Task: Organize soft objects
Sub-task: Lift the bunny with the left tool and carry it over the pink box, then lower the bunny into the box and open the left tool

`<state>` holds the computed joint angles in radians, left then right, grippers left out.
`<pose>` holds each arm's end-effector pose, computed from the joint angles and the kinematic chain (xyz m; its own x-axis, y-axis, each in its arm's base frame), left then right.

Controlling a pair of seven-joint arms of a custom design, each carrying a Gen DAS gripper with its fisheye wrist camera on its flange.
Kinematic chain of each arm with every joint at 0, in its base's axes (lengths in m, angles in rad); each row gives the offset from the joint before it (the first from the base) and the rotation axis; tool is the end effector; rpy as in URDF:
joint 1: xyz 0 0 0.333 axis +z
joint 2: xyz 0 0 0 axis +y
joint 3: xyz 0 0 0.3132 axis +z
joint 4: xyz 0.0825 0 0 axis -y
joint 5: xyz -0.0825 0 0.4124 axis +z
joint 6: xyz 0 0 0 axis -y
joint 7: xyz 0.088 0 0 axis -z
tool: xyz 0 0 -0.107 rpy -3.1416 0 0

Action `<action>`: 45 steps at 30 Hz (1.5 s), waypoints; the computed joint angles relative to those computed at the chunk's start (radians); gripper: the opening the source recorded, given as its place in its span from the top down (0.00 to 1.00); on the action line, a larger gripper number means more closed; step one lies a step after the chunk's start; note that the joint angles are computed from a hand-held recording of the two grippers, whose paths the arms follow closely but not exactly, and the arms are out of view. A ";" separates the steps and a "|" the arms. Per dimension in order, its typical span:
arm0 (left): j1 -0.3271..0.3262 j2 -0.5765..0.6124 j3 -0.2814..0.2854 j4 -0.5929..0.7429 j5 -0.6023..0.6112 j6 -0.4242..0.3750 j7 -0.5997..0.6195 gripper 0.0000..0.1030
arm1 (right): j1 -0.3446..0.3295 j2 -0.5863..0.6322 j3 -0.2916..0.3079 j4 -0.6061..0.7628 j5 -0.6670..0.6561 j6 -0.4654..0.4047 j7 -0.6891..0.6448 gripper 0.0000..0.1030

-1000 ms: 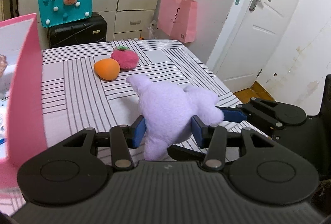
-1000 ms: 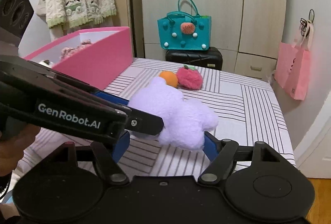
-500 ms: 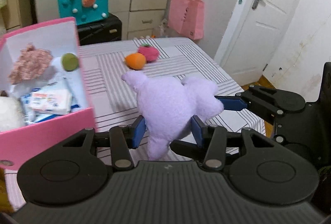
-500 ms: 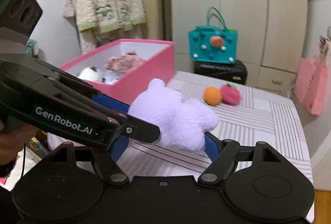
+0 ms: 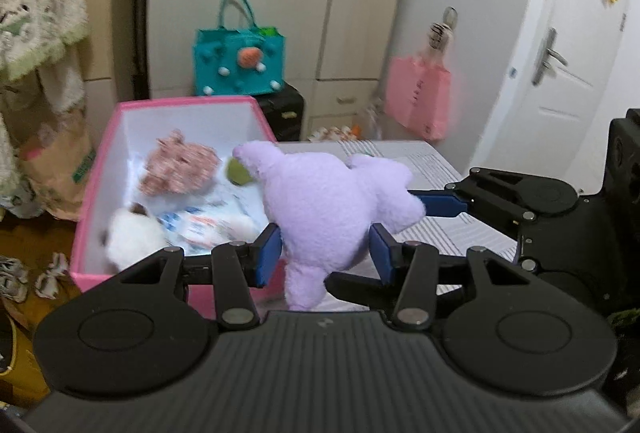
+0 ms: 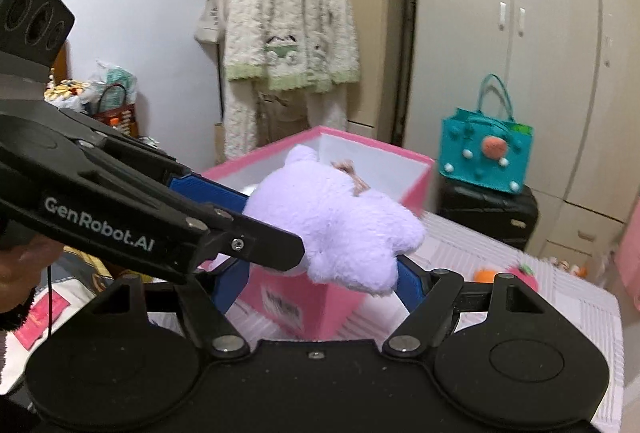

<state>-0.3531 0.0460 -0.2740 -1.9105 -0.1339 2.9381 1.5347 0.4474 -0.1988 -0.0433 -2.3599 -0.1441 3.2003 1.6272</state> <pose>0.5310 -0.3702 0.5775 -0.5204 -0.8377 0.1657 -0.5481 0.1789 -0.8171 0.4952 0.2253 0.5161 0.4401 -0.8958 0.0625 -0.4327 -0.2725 -0.8594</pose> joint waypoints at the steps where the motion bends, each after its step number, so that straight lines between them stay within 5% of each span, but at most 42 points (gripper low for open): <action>1: 0.001 0.007 0.008 0.009 0.028 0.001 -0.024 0.55 | 0.043 0.020 -0.036 0.029 0.020 -0.009 -0.030 0.22; 6: 0.017 0.067 0.036 0.092 0.079 -0.035 -0.073 0.55 | 0.212 0.146 -0.166 0.197 0.330 -0.081 -0.334 0.22; 9: 0.029 0.130 0.049 0.178 0.073 -0.101 -0.083 0.55 | 0.201 0.217 -0.151 0.294 0.487 -0.147 -0.469 0.22; 18: 0.091 0.333 0.032 0.443 -0.061 -0.300 0.038 0.55 | 0.066 0.394 -0.055 0.522 0.452 -0.313 -0.449 0.28; 28: 0.089 0.384 0.044 0.519 -0.094 -0.405 0.081 0.52 | -0.080 0.439 0.082 0.605 0.439 -0.443 -0.451 0.32; 33: 0.070 0.370 0.061 0.498 -0.051 -0.398 0.057 0.44 | -0.112 0.433 0.116 0.599 0.334 -0.455 -0.390 0.32; 39: 0.062 0.269 0.062 0.355 -0.010 -0.272 0.050 0.44 | -0.123 0.383 0.122 0.522 0.135 -0.374 -0.246 0.32; 45: 0.060 0.181 0.057 0.269 0.012 -0.245 0.066 0.43 | -0.172 0.289 0.175 0.427 0.233 -0.334 -0.318 0.32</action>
